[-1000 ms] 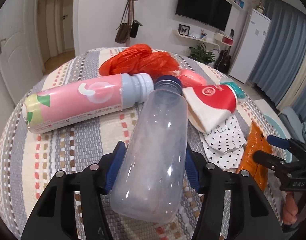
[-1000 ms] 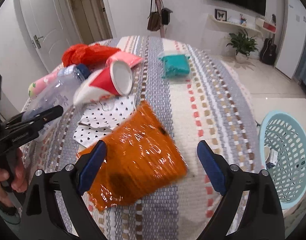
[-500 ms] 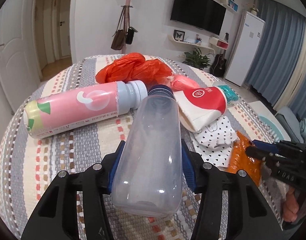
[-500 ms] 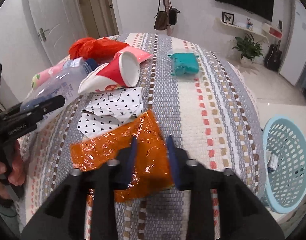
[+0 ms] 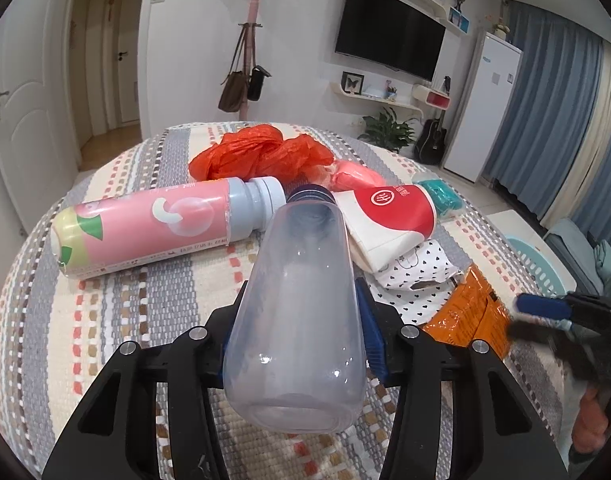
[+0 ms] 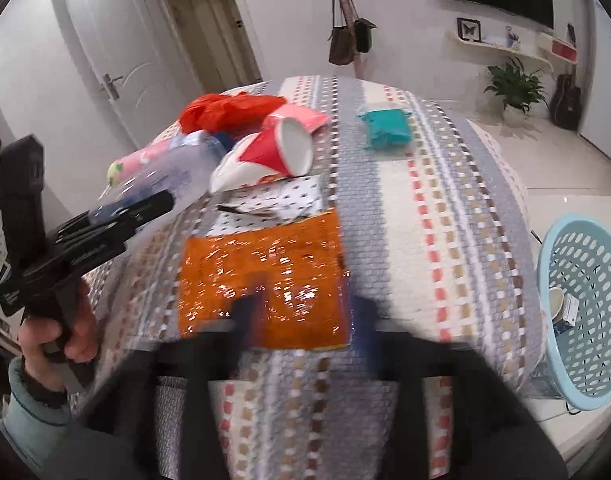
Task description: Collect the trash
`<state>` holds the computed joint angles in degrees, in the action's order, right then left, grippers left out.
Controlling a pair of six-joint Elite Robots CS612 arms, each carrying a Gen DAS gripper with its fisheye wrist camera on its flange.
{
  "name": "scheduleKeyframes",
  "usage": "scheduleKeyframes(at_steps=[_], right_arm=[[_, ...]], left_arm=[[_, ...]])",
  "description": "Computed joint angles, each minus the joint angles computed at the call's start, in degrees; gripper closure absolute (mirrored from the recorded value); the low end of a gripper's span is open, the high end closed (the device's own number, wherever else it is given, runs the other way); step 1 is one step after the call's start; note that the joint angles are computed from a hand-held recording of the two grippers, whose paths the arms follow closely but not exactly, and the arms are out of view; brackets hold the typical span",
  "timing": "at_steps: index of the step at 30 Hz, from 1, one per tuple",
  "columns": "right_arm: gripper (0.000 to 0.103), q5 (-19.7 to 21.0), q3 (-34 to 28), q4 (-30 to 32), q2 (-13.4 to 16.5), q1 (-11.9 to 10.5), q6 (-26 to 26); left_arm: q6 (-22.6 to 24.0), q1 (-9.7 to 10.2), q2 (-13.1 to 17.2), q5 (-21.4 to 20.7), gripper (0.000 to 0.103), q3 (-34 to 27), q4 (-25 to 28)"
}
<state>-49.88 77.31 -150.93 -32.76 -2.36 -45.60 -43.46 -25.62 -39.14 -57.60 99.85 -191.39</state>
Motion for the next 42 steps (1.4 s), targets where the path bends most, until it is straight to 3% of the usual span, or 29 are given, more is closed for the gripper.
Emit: scheduleKeyframes(at_steps=[2,8,12,16,19,21,22,23,27,35,42], right_arm=[[0.021,0.4,2.2,-3.4,-0.8,0.1,-0.9],[0.017,-1.6,4.7,-2.0,-2.4,1.7,-4.0],[0.013,-9.6,6.6,-10.4,-2.2,3.7,-2.0],[0.014,-13.9,6.2,-13.5,-1.1,4.6,-0.3],[0.028,-13.5,5.2,-12.8,-0.8,4.4,1.5],[0.049,-13.3,4.9,-12.8,-0.8,4.2,1.7],[0.055,-13.0,4.8,-12.4,-0.9,4.1,1.7],[0.069,-12.6,4.6,-11.7,-0.9,4.0,1.6],[0.09,-10.5,3.5,-9.2,-0.8,3.2,2.5],[0.097,-5.7,2.9,-11.8,-1.4,0.8,6.3],[0.099,-1.8,1.4,-11.9,-1.5,-0.7,9.0]], left_arm=[[-0.1,0.0,0.0,0.0,0.056,0.3,-0.8],[-0.2,0.12,0.1,-0.5,0.056,0.8,-2.9],[-0.1,0.22,0.2,-0.9,0.056,0.9,-3.7],[-0.1,0.34,0.2,-1.2,0.056,1.2,-4.8],[0.0,0.43,0.3,-1.5,0.056,1.1,-5.1],[0.1,0.41,0.3,-1.4,0.056,1.1,-5.1],[0.1,0.41,0.3,-1.4,0.056,1.1,-5.1],[0.3,0.38,0.3,-1.4,0.056,1.1,-5.2],[1.1,0.09,0.2,-0.6,0.057,1.0,-5.0],[0.1,-0.36,0.4,-4.2,0.057,1.5,-11.3],[2.5,-1.36,0.1,-4.4,0.058,0.3,-13.0]])
